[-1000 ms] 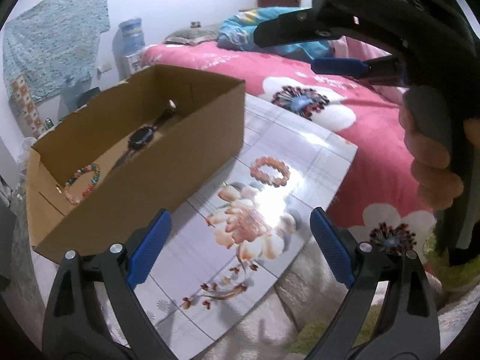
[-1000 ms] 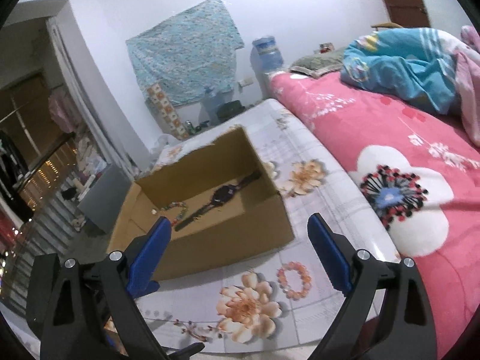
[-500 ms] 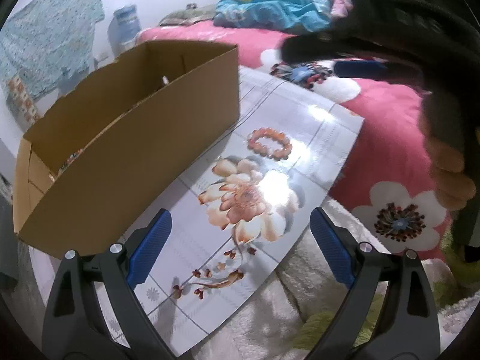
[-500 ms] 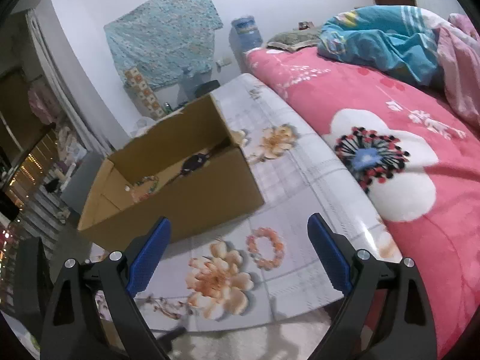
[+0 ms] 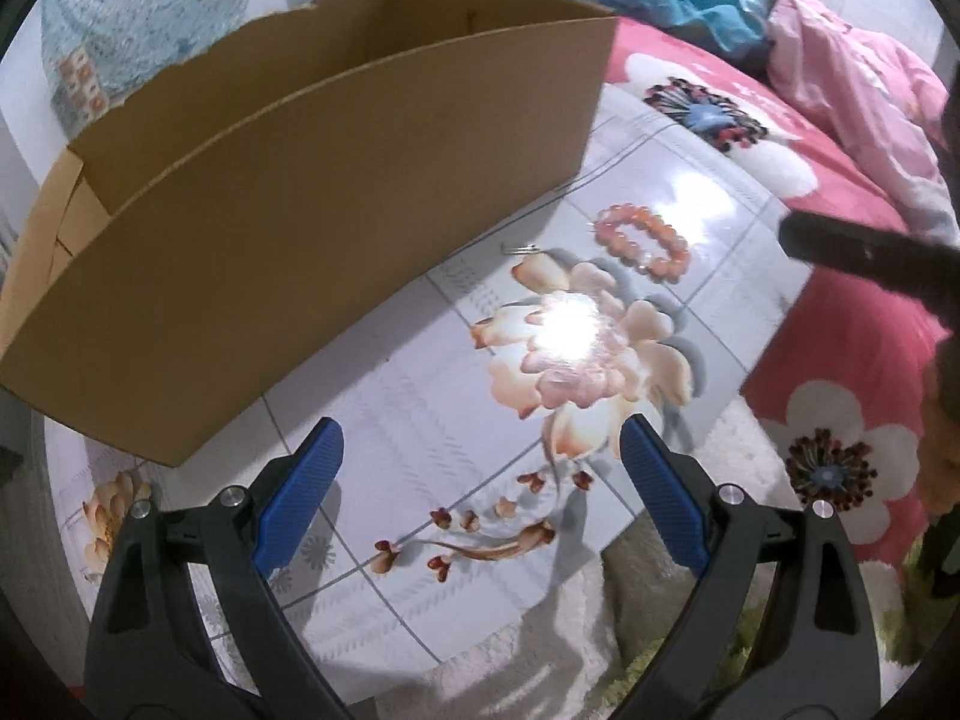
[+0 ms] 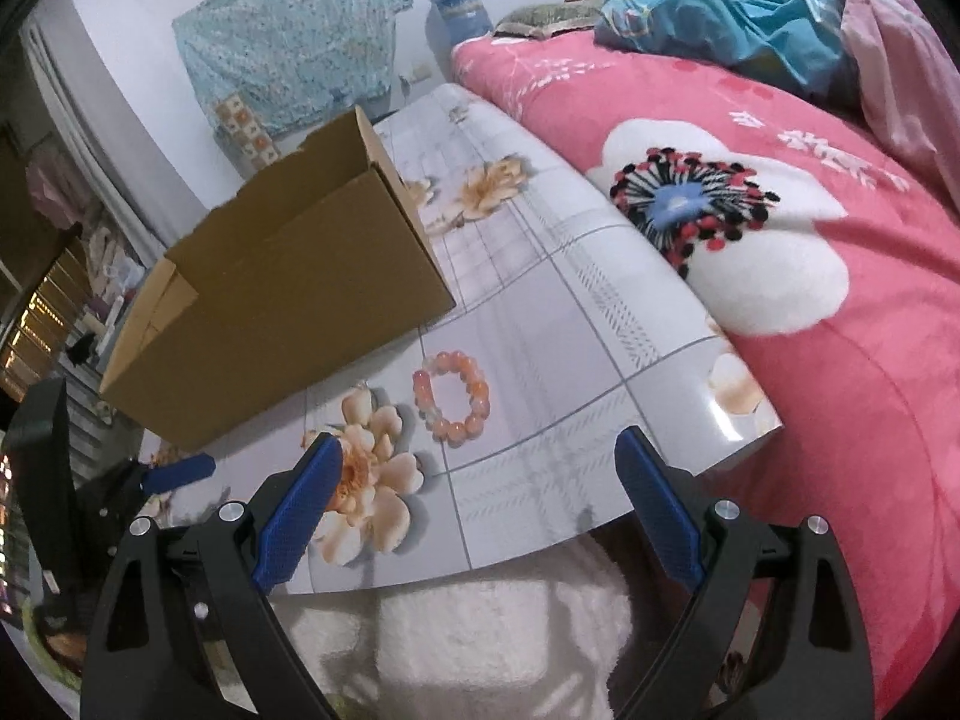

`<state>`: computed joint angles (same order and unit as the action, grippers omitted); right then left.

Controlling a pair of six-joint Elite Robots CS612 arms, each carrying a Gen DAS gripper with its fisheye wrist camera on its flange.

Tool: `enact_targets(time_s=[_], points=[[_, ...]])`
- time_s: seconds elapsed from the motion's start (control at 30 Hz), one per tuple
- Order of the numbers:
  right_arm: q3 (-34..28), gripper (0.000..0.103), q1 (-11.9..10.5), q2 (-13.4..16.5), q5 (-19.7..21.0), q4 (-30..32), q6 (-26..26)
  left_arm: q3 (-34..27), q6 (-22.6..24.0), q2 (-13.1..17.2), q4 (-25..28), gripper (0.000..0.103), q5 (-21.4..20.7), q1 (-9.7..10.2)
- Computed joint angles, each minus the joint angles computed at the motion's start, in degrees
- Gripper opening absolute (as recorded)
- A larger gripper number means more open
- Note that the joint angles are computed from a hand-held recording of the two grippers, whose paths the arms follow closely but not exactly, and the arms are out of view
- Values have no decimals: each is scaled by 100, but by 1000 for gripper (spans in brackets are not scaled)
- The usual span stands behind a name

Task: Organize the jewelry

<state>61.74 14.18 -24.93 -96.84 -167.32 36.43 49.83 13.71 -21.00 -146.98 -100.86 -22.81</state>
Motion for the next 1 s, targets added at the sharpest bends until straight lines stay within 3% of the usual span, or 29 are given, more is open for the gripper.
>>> enact_targets(time_s=[0.13,0.23,0.57,1.0], points=[[-135,90,27,70,-62,51,-215,-167,-203,78,176,90,191,-14],[-254,80,52,125,-119,108,-467,-292,-325,145,286,90,289,-18],[-1006,46,44,503,250,692,-1138,-529,-417,264,608,90,480,-22],[-1789,32,116,873,-17,1681,-1639,-898,-402,452,923,90,575,-54]])
